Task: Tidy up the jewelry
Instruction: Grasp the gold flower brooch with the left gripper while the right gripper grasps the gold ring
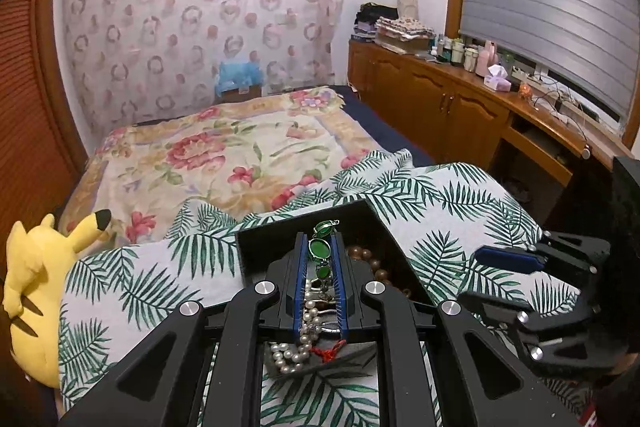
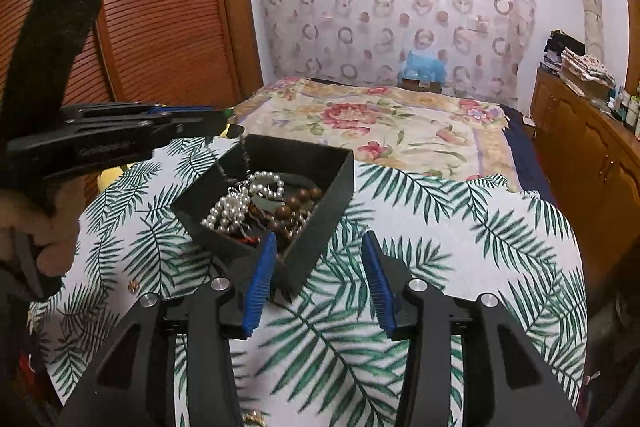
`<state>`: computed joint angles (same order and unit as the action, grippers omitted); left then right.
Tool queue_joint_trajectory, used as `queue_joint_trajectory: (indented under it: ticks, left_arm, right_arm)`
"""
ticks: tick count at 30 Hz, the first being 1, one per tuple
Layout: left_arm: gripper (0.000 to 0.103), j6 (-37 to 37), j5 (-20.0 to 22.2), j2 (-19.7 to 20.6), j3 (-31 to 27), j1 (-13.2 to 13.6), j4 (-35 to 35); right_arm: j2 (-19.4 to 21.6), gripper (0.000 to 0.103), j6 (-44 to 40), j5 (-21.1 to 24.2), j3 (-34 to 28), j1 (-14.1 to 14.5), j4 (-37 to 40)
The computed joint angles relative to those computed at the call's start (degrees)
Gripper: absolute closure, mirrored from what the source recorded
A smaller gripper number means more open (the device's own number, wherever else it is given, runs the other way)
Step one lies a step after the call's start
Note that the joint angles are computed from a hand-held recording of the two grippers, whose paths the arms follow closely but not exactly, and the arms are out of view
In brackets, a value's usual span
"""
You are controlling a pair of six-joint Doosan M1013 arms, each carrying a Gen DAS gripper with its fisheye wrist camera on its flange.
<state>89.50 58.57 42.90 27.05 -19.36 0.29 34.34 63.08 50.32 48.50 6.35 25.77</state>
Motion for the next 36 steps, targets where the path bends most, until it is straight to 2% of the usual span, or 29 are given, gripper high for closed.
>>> queue_joint_trajectory:
  ticks: [3,4,5,7,9,14,18,24,32,36]
  left_arm:
    - [0.092,-0.3,0.5,0.3,-0.4,-0.2,0.3]
    - [0.088,-0.4,0.7,0.4,-0.4,-0.2,0.3]
    - [0.080,-0.5,0.8,0.2,-0.1,-0.2,0.4]
    - [0.070,-0.2,0.1,-0.5,1.4,-0.2,0.1]
    - [0.066,-0.1,-1.2,-1.9,4.3,-0.2,0.4]
    - [0.040,-0.4,-4.5,-5.5,11.2,0.1,0.7]
    - [0.037,0.2,-5.8,-8.4,16.7,0.6,-1.5]
    - [0.028,0.0,-7.4,-12.3,25.1,1.2,-2.3]
    - [0.026,-0.8,-7.4,-14.5,30.4,1.6,-0.1]
    - [0.026,-0.5,-6.5,-15.0,31.5,1.7,0.4]
  right_arm:
    - [-0.6,0.055,-0.2,-0.2,1.3,-0.2,0.4]
    - [-0.9,0.055,-0.2,-0.3,1.7,-0.2,0.4]
    - [-1.4,0.055,-0.5,-1.0,2.8,-0.3,0.7]
    - [-2.0,0.053,-0.9,-1.4,3.7,-0.2,1.1]
    - [-3.0,0.052,-1.9,-2.0,5.5,-0.3,2.0]
    - [-5.0,0.052,-2.7,-2.7,8.9,0.1,0.9]
    - [-6.8,0.052,-4.1,-3.2,12.3,0.4,0.7]
    - [-8.5,0.052,-4.9,-2.3,16.0,0.9,-1.7]
    - [-8.6,0.052,-5.1,0.7,16.7,1.2,-3.1]
    - [-8.0,0.063,-4.5,2.1,16.0,1.8,-5.2]
